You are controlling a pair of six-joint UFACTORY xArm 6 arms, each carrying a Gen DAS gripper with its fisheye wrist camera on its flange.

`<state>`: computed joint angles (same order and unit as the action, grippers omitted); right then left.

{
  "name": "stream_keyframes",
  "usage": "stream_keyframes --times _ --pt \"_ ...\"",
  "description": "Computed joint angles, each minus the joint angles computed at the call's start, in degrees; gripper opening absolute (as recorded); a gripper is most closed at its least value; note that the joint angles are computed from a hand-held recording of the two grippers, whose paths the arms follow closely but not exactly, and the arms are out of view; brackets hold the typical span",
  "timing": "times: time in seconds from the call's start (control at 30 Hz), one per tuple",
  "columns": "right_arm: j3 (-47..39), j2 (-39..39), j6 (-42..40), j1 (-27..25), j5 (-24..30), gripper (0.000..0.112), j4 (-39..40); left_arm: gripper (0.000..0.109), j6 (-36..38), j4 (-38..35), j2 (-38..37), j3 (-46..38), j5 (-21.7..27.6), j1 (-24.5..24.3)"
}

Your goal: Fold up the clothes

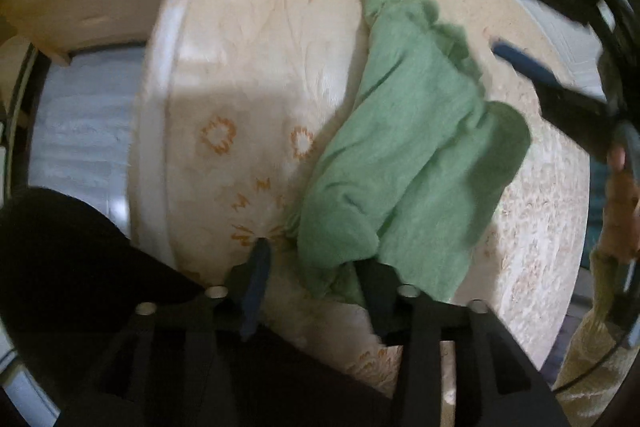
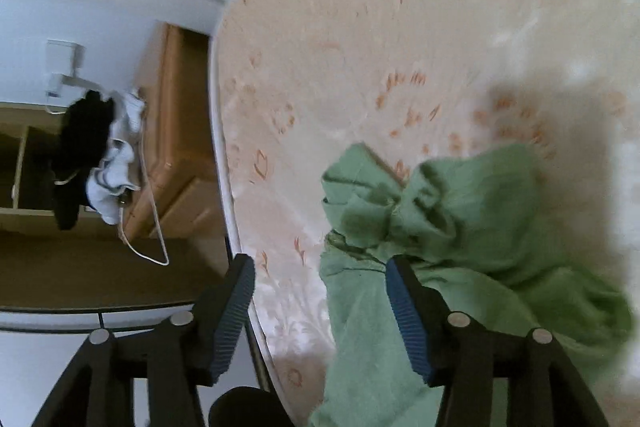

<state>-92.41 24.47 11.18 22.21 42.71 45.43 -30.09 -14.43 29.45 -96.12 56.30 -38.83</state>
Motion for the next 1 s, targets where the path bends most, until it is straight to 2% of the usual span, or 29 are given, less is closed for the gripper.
stream_keyframes --times 0.1,0.17,0.27,0.37,0.43,0.5,0.53,0.57,0.67,0.73,0.83,0.9,0.93,0.97,1.0 --pt "8.9 -7.4 1.9 -0.4 -0.7 0.06 -7.8 0.059 1.6 -0.9 -3.4 3.0 -1.4 1.0" --pt "14.4 -11.4 3.9 -0.4 -1.1 0.061 -12.2 0.059 5.9 -3.8 -5.4 4.8 -3.8 2.2" --pt "24.3 -18.0 4.7 -0.5 -0.9 0.061 -12.7 0.06 13.5 -9.1 -7.8 6.7 -6.8 4.0" --pt "30.9 -20.8 3.7 0.2 -2.0 0.06 -9.4 0.06 17.8 -11.3 -8.9 9.2 -9.6 2.5" --pt "33.9 -21.2 2.1 1.3 -5.1 0.058 -4.5 0.06 16.2 -6.2 -6.8 6.9 -11.1 -0.3" --pt "35.7 -20.8 0.2 2.6 -9.2 0.05 0.3 0.06 13.8 3.1 -5.0 5.5 -13.2 -3.5" --pt "35.7 -20.2 -1.1 3.0 -10.0 0.039 2.6 0.06 12.4 8.0 -4.1 4.7 -14.0 -5.0" --pt "35.6 -19.7 -1.5 3.2 -10.4 0.026 3.4 0.06 12.1 11.1 -4.0 4.3 -14.1 -5.5" --pt "36.8 -20.3 2.5 3.3 -10.6 0.018 0.1 0.06 10.4 19.1 -5.0 5.8 -14.5 -6.8" --pt "38.4 -21.5 3.6 3.2 -10.7 0.016 -0.5 0.06 9.2 21.7 -2.1 3.0 -13.5 -7.6" --pt "41.0 -22.8 0.8 3.2 -11.5 0.019 3.7 0.06 10.0 20.5 -1.8 2.5 -13.5 -7.0" --pt "42.2 -23.4 -2.3 2.9 -12.2 0.029 9.1 0.06 9.3 20.2 -1.7 2.8 -14.5 -6.4" --pt "42.6 -23.8 -3.1 2.6 -12.4 0.037 11.1 0.06 8.7 20.3 -1.2 2.5 -14.7 -5.9" --pt "42.8 -24.5 -2.8 2.3 -12.7 0.044 10.8 0.06 8.2 20.4 -0.4 2.0 -14.7 -5.4" --pt "42.9 -25.2 -1.3 2.1 -13.3 0.046 8.0 0.06 7.3 20.6 -0.2 1.7 -14.2 -5.1"
